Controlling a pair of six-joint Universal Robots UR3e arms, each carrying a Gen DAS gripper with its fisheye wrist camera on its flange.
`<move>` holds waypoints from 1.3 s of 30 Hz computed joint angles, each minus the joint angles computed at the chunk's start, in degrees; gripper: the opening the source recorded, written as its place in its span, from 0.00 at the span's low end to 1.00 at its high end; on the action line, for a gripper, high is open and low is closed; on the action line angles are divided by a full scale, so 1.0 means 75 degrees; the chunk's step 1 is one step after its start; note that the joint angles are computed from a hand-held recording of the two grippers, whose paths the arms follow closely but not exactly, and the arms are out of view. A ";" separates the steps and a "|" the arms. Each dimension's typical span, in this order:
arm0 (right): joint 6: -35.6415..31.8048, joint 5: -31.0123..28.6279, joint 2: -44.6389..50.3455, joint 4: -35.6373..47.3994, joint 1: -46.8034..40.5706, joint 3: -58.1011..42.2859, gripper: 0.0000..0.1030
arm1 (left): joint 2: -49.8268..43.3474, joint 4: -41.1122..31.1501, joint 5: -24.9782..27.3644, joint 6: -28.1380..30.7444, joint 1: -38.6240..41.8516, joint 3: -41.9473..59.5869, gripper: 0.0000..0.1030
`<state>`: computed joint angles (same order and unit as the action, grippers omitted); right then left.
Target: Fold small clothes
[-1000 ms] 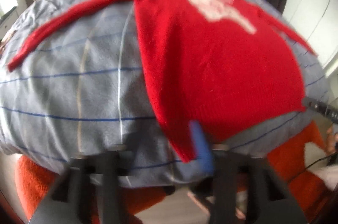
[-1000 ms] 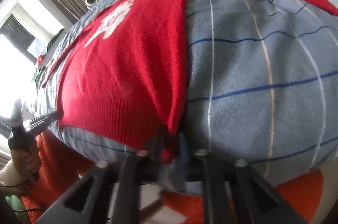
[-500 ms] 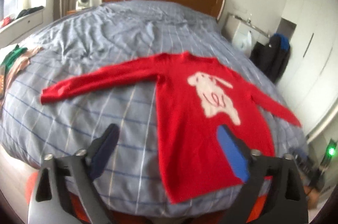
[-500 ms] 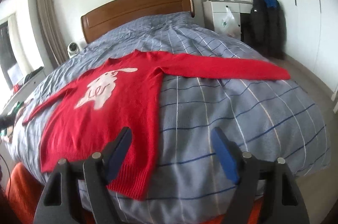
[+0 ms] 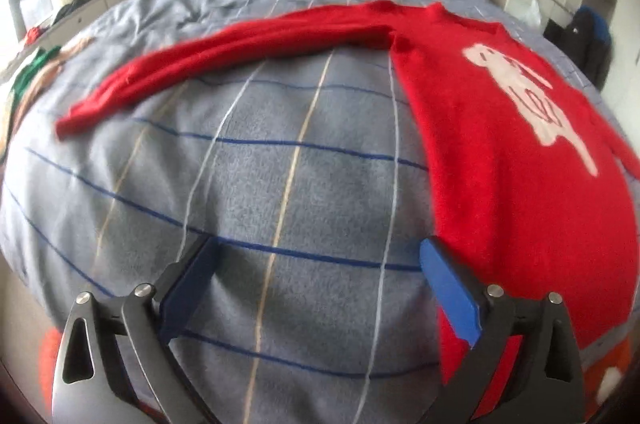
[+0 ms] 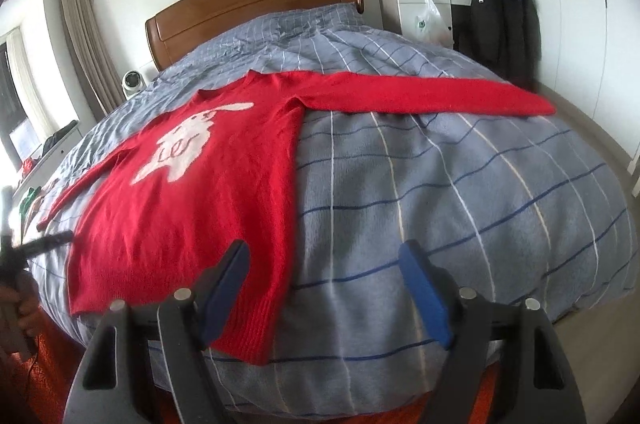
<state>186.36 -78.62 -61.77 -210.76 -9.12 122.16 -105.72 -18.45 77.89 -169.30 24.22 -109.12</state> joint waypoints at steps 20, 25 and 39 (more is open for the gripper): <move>0.0027 0.0066 0.0138 0.0319 0.0021 -0.0159 0.74 | -0.0091 -0.0237 0.0221 -0.0090 -0.0114 0.0177 1.00; 0.0003 0.0075 0.0137 0.0314 0.0026 -0.0155 0.74 | -0.0086 0.0074 0.0299 0.0089 -0.0161 -0.0002 1.00; 0.0051 0.0193 0.0043 0.0285 -0.0057 -0.0096 0.74 | 0.0244 -0.0173 -0.0041 0.0317 0.0074 -0.0217 1.00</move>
